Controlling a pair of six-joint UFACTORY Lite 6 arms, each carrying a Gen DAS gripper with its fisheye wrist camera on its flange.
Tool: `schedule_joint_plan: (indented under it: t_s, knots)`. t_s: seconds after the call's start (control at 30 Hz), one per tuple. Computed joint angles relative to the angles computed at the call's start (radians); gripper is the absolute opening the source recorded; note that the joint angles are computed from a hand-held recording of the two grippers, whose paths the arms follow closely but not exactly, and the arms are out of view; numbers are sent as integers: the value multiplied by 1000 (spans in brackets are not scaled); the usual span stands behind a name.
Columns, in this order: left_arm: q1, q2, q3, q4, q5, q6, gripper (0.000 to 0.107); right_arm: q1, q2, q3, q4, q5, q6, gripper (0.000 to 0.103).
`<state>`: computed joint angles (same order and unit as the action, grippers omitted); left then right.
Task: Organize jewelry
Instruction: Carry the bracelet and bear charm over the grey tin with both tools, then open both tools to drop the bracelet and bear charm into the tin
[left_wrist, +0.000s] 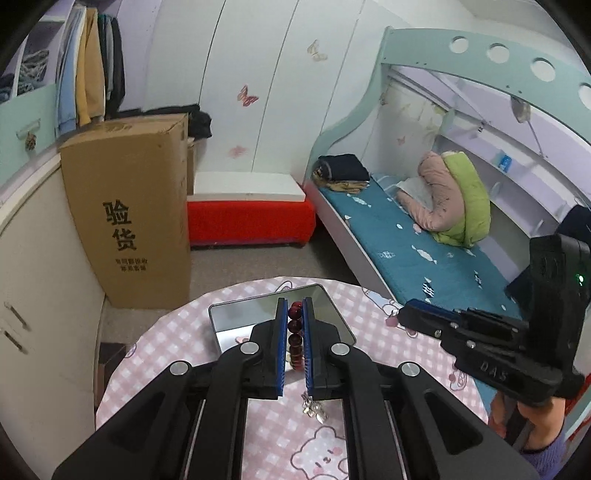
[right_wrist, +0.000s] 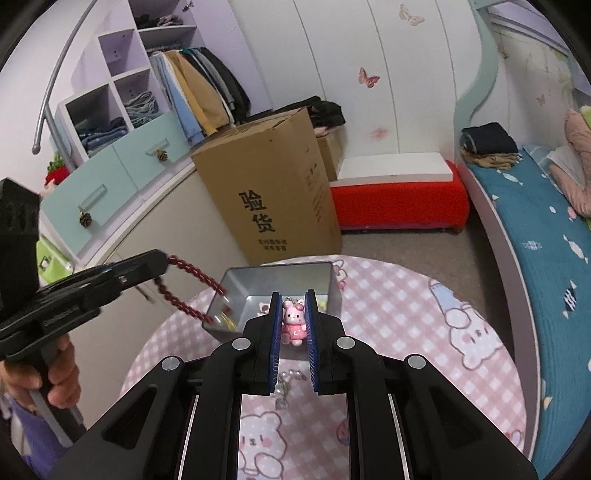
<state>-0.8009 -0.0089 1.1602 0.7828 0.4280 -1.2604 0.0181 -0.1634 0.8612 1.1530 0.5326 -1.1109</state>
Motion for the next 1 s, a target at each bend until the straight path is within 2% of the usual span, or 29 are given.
schedule_joint_plan:
  t_s: [0.17,0.37,0.87,0.9,0.93,0.97,1.0]
  knots:
    - [49,116,63,-60,-6,70,6,59,96,57,2,-37,17,13]
    - [109,211,66,-152,-77,146,6,119,210,124,-13,-75,48,13]
    - [153,236,26,-214,-128,217,8,192,373,203,-26,-126,86,13]
    - [152,236,27,-211,-121,213,13,195,381,207,-25,-127,88,13]
    - [149,238,32,-204,-116,205,27,197,388,213,-28,-127,94,13]
    - [146,229,23,-169,-117,167,37,200,391,213,-28,-130,94,13]
    - [140,223,20,-127,-113,123,39,202,392,212,-27,-132,93,13]
